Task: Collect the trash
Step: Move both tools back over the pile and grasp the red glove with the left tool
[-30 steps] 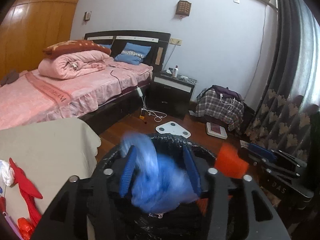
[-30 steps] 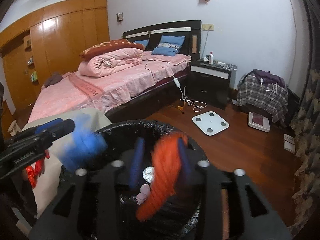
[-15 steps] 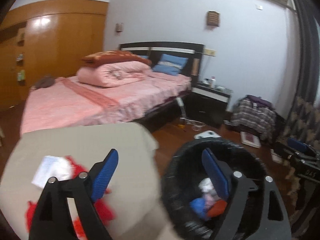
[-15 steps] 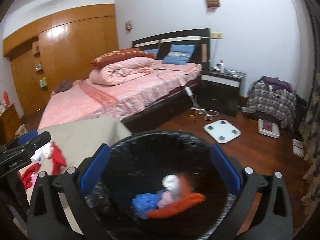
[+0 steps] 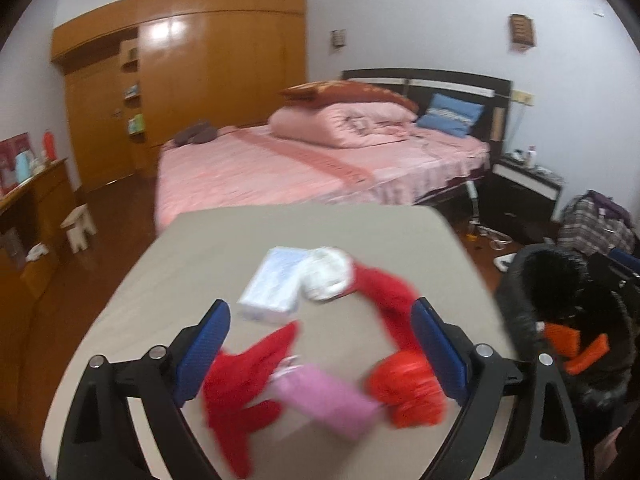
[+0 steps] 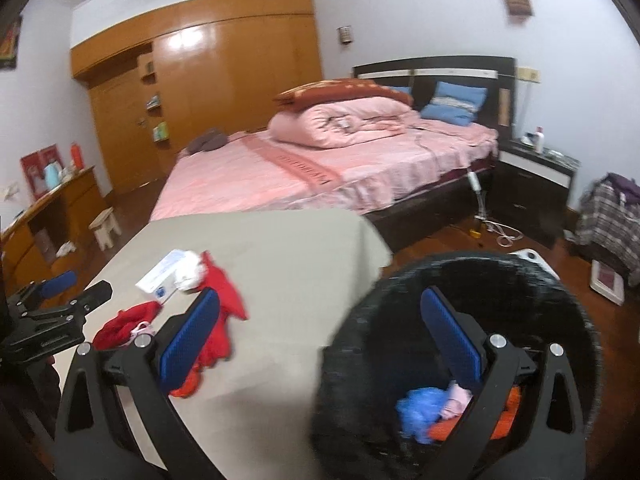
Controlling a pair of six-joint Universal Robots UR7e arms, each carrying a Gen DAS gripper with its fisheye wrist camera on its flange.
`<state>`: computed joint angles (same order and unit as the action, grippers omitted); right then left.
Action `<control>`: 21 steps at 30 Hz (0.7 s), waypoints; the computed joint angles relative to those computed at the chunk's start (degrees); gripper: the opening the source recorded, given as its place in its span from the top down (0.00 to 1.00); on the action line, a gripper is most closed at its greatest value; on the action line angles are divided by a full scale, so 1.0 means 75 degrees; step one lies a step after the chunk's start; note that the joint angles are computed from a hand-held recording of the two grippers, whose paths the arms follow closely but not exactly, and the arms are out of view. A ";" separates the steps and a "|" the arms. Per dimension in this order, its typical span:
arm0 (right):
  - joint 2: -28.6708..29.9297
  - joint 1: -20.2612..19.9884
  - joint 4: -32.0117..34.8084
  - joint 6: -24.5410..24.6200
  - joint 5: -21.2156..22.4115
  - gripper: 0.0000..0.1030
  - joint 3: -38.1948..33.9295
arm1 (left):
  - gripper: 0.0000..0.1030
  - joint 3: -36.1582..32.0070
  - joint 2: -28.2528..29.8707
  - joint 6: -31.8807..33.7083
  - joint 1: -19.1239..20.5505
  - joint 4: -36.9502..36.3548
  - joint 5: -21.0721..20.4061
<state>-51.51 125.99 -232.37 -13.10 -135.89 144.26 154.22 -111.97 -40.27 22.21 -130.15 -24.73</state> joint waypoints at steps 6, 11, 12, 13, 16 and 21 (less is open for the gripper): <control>0.0770 0.0152 0.0212 -0.0032 0.0212 0.05 -0.0542 | 0.13 0.0061 -0.0911 -0.0403 0.0683 0.1104 0.0205; 0.1083 0.0107 0.0513 0.0006 0.0313 0.05 -0.0866 | 0.14 0.0288 -0.0942 0.0154 0.1347 0.0306 0.0073; 0.1138 0.0108 0.0572 0.0009 0.0317 0.05 -0.0915 | 0.14 0.0315 -0.0825 0.0315 0.1515 -0.0004 0.0029; 0.1197 0.0099 0.0561 0.0001 0.0328 0.05 -0.0929 | 0.14 0.0317 -0.0677 0.0431 0.1654 -0.0265 -0.0012; 0.1290 0.0077 0.0657 0.0013 0.0360 0.05 -0.0968 | 0.16 0.0341 -0.0354 0.0768 0.2001 -0.0922 -0.0137; 0.1342 0.0019 0.0745 -0.0030 0.0393 0.05 -0.1017 | 0.21 0.0306 0.0098 0.1044 0.2415 -0.1494 -0.0335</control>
